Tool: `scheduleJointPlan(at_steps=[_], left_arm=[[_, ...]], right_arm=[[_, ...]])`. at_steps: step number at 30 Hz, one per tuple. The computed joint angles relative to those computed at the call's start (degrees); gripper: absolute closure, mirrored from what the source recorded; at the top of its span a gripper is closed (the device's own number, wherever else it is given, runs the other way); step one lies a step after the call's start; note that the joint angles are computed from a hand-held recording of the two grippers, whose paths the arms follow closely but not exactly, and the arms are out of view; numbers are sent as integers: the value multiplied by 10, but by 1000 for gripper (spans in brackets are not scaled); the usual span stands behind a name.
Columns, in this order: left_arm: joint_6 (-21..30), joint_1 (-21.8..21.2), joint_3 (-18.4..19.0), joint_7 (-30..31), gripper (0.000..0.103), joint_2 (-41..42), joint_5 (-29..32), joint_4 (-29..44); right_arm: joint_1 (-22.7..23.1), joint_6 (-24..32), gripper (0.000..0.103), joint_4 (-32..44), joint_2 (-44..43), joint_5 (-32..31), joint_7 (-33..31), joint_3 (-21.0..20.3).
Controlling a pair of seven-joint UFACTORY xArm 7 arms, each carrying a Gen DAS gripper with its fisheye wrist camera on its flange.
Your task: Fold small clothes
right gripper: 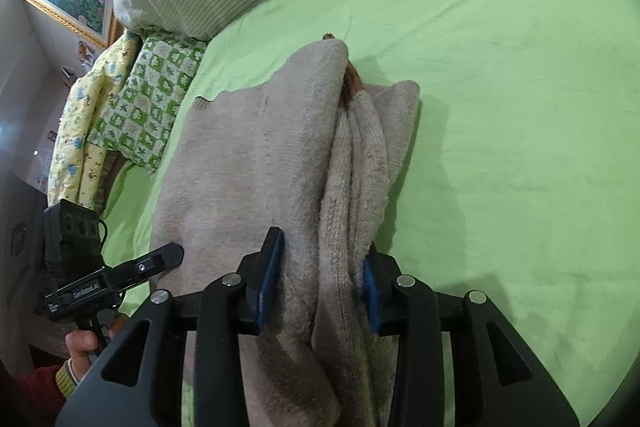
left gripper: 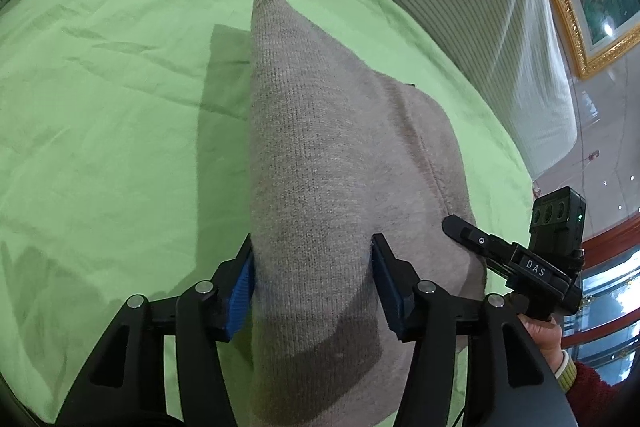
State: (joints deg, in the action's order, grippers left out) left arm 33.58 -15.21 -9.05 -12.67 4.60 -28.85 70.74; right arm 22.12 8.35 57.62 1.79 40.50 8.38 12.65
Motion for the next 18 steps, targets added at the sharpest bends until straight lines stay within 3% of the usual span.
scheduleJointPlan(at_steps=[5,9,18], left_arm=[[8,-2,0,-16,39,13,12,14],[37,-1,2,-32,38,2,31,18],[59,-9,9,-69,33,-76,57,-42]], right_arm=[[-1,2,57,-1,1,-20,29,-1],[0,7,55,-21,-29,-136,135,-11],[-3,6,55,-128,-151,-253,258,-6]])
